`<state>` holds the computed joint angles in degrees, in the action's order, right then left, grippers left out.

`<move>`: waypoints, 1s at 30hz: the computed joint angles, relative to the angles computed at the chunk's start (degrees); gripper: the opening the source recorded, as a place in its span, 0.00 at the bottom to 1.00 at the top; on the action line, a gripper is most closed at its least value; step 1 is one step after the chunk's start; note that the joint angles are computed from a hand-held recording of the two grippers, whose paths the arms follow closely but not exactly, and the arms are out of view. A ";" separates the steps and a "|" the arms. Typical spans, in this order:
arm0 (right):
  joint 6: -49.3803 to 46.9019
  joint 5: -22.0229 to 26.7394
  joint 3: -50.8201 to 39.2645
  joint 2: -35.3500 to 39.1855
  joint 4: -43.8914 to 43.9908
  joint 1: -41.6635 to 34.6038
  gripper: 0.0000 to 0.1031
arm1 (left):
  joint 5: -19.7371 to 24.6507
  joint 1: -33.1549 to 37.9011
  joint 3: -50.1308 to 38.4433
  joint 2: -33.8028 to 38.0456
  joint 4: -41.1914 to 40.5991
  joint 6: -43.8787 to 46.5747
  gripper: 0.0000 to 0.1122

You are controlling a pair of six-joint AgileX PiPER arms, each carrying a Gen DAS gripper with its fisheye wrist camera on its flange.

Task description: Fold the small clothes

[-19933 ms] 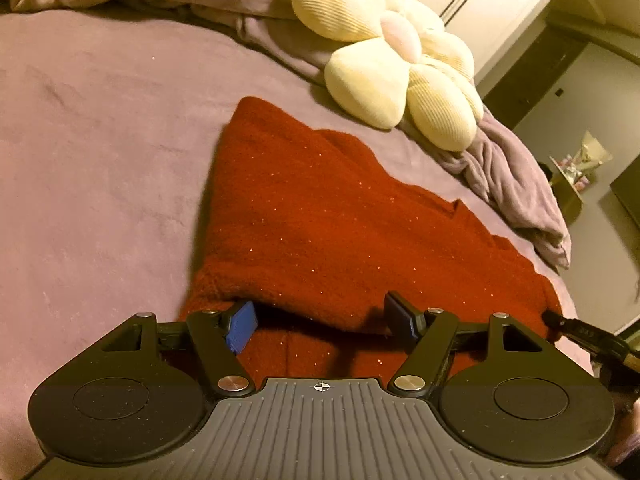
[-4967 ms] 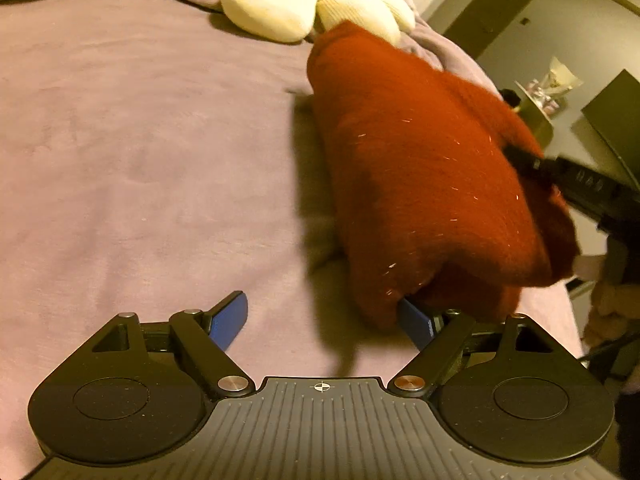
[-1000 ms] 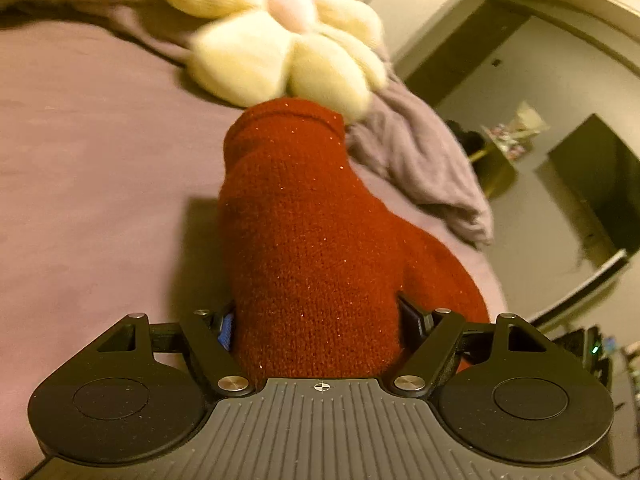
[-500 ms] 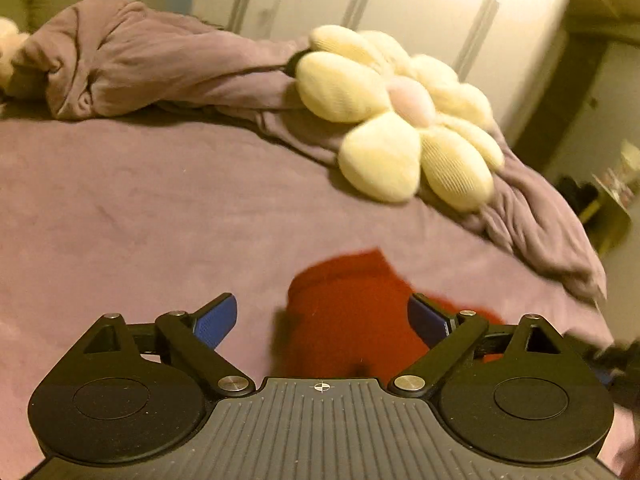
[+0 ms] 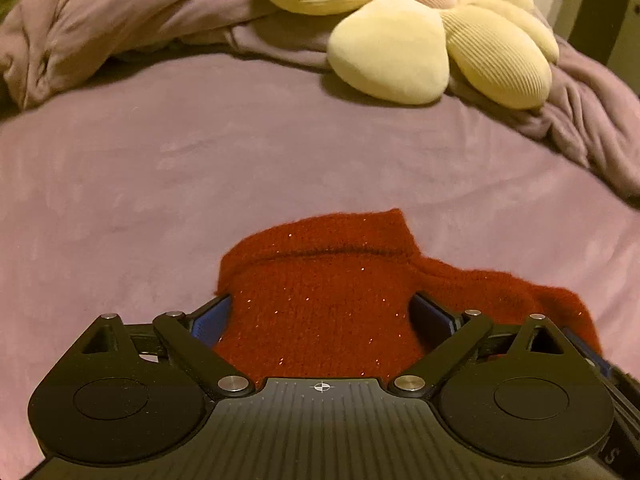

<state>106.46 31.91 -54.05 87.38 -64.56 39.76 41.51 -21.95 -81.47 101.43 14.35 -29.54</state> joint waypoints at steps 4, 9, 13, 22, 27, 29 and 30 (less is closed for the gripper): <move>11.81 0.14 3.20 1.42 -12.63 1.24 0.15 | -2.92 -0.22 2.15 0.40 2.93 -5.11 0.90; -0.28 -1.59 0.34 -0.50 -1.78 -0.25 0.19 | -1.03 4.62 3.22 -4.27 -12.05 9.81 0.90; -6.74 5.81 4.17 -12.29 6.50 8.76 0.27 | -1.71 13.49 18.87 -22.51 -31.36 32.73 0.90; 2.95 30.32 6.56 -17.55 6.91 39.66 0.27 | 9.65 29.38 36.85 -45.54 -44.36 50.88 0.91; -8.92 31.59 2.39 -11.58 12.23 38.50 0.26 | 8.30 27.80 36.91 -42.28 -43.53 52.12 0.92; -10.40 31.77 2.31 -10.56 12.47 38.85 0.27 | 7.93 27.93 38.10 -43.35 -43.28 53.08 0.92; -10.82 31.70 2.33 -10.82 12.75 38.88 0.27 | 8.50 28.15 38.04 -43.53 -43.01 52.82 0.92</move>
